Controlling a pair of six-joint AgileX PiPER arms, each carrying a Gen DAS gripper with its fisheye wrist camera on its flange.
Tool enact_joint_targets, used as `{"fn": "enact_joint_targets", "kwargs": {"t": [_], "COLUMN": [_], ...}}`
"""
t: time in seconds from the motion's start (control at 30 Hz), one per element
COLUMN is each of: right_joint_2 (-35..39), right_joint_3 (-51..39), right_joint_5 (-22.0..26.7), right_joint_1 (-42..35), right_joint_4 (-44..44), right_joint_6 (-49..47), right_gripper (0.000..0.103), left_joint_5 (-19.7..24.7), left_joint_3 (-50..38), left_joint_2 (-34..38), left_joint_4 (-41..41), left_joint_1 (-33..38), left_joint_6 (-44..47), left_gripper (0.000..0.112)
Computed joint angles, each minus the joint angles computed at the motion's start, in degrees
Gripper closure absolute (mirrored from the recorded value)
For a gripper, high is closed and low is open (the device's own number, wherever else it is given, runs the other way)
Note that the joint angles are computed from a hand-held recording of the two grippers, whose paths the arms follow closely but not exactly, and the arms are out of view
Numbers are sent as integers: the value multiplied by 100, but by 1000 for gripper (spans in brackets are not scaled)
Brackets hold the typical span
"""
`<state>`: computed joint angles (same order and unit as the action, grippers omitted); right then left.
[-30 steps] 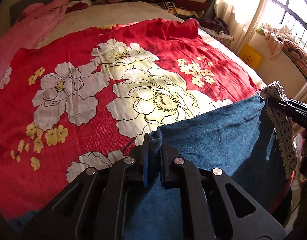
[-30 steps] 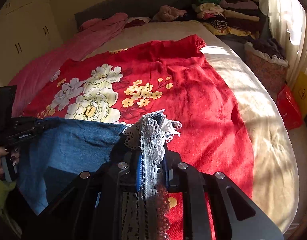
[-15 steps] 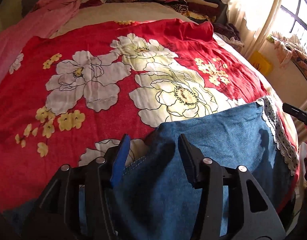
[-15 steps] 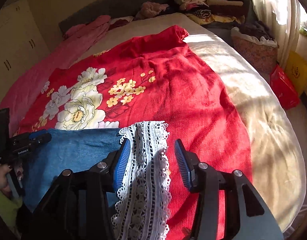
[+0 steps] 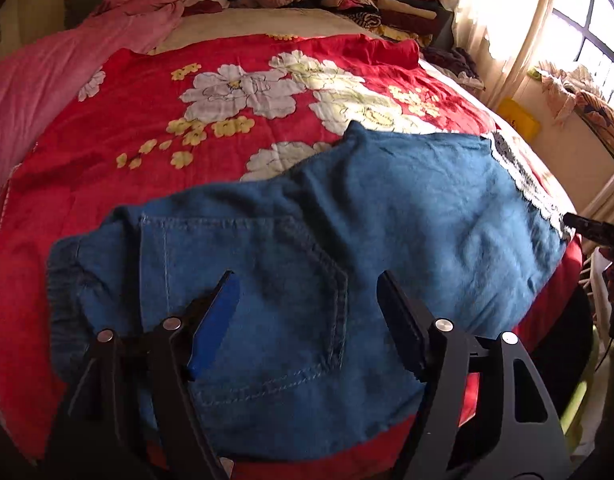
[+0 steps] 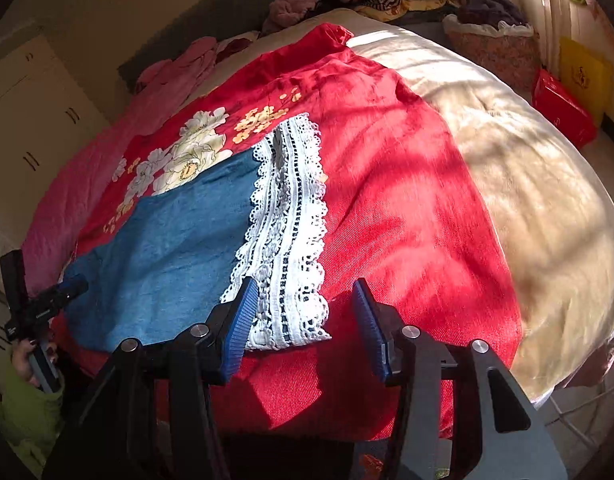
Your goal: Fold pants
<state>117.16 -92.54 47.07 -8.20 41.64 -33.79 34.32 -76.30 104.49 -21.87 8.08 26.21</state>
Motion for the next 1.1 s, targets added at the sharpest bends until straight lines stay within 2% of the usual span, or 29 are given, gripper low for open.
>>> {"fn": "enact_joint_targets", "kwargs": {"t": [0.1, 0.17, 0.23, 0.3, 0.43, 0.5, 0.57, 0.7, 0.77, 0.83, 0.9, 0.97, 1.03, 1.1], "right_joint_2": [101, 167, 170, -123, -654, -629, -524, -497, -577, -736, -978, -1264, -1519, -1706], "right_joint_3": [0, -29, -52, 187, 460, 462, 527, 656, 696, 804, 1014, 1268, 1503, 1655], "right_joint_5": [52, 133, 176, -107, -525, -634, -774, -954, -962, -1030, -1179, -1402, -1553, -1643], "right_joint_1": [72, 141, 219, 329, 497, 642, 742, 745, 732, 668, 572, 542, 496, 493], "right_joint_4": [167, 245, 163, -116, -1155, -1846, -2185, -2124, -2163, -2150, -2039, -2035, -1778, -1649], "right_joint_6": [-151, -302, -409, -449, -42, 434, 609, 726, 832, 919, 954, 975, 745, 669], "right_gripper": [54, 62, 80, 84, 87, 87, 87, 83, 75, 60, 53, 46, 35, 35], "left_joint_5": [-190, -249, -412, -472, -559, -572, -624, -686, -695, -719, -688, -619, -613, -616], "left_joint_3": [319, 372, 374, 355, 392, 391, 423, 483, 495, 521, 545, 556, 589, 623], "left_joint_2": [-89, -76, -31, 24, 6, 29, 24, 19, 15, -8, -64, -157, -294, -435], "left_joint_4": [294, 372, 841, 885, 1155, 1108, 1246, 1166, 1077, 980, 870, 678, 605, 585], "left_joint_1": [87, 135, 64, 100, 129, 148, 103, 117, 138, 156, 179, 228, 265, 297], "left_joint_6": [-284, -412, -819, -889, -1111, -1055, -1159, -1038, -956, -870, -791, -687, -661, -652], "left_gripper": [48, 48, 48, 48, 48, 48, 48, 48, 48, 48, 47, 42, 39, 39]}}
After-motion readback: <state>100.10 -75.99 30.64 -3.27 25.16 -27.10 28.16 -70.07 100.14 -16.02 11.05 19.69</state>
